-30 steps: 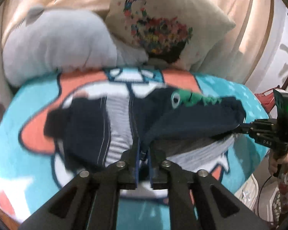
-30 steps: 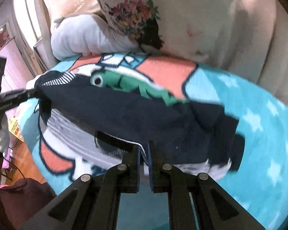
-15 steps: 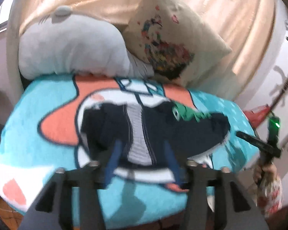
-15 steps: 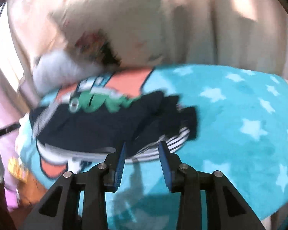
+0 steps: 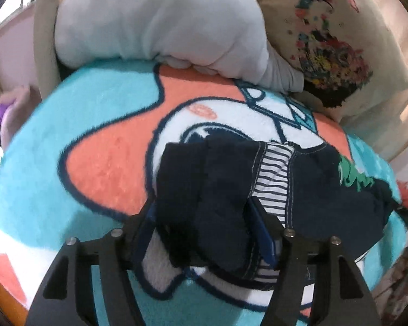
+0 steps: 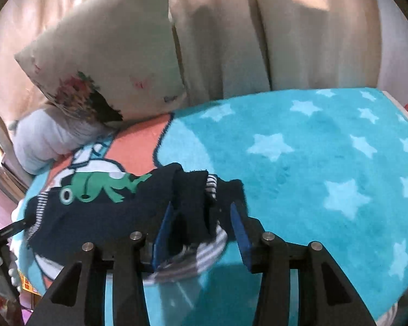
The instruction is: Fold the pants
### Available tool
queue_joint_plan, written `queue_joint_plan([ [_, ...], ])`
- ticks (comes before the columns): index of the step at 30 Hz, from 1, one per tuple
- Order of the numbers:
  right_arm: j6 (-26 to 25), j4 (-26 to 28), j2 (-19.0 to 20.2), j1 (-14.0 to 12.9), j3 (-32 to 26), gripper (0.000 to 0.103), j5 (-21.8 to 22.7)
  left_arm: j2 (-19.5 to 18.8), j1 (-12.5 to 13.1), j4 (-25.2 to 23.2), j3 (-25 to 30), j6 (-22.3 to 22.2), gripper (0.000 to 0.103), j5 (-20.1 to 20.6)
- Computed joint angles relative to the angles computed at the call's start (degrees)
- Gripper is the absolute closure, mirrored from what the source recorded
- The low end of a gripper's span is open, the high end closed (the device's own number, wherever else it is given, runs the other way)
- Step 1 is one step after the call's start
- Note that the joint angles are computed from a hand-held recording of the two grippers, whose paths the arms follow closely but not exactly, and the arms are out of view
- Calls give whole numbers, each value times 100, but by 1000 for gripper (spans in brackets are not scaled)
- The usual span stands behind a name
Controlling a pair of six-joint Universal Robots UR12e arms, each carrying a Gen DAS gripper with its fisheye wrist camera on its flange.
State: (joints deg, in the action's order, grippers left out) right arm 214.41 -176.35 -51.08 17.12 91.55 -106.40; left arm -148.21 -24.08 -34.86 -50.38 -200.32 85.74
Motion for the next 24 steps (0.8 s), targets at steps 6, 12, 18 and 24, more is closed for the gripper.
queue_joint_plan([
  [6,101,-192,-37,-43,63,99,247,251,-8,472,-342,11,36,-167],
  [12,573,36,-219,-42,298,102,-465,236,-12,681,-300,-28,36,-223],
  [18,888,-362,-257,-130,544,100,-196,72,-32,83,-103,-84,36,-66],
  [24,146,-568,-62,98,169,30,-385,160,-46,320,-237,-95,36,-74],
])
